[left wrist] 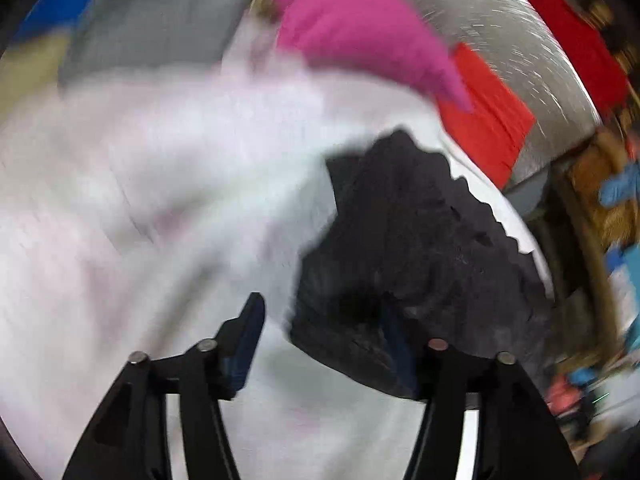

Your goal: Fold large clothes

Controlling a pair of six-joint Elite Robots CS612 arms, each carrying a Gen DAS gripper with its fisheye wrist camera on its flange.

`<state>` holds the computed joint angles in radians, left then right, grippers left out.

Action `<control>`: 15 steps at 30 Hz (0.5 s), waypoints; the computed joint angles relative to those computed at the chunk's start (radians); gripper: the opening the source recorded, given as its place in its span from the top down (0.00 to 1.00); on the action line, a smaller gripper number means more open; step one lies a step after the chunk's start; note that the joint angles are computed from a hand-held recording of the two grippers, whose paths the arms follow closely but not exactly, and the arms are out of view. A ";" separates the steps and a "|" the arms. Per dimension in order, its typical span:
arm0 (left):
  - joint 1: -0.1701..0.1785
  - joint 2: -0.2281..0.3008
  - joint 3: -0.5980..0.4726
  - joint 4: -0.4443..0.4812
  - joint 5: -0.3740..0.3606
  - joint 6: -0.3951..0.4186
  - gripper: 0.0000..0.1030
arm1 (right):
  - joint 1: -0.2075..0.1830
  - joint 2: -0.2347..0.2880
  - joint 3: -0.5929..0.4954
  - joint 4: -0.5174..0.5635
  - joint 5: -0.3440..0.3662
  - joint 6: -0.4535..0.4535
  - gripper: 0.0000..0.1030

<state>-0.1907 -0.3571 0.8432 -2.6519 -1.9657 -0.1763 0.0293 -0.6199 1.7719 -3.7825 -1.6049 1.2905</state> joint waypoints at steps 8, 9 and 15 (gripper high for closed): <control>-0.025 0.060 -0.169 0.179 0.087 0.181 0.18 | -0.046 0.012 -0.089 0.127 0.136 -0.070 0.22; -0.026 0.081 -0.206 0.231 0.079 0.178 0.18 | -0.045 0.021 -0.093 0.124 0.152 -0.065 0.22; -0.020 0.146 -0.303 0.295 -0.050 0.085 0.58 | -0.009 0.028 -0.157 0.235 0.054 -0.161 0.76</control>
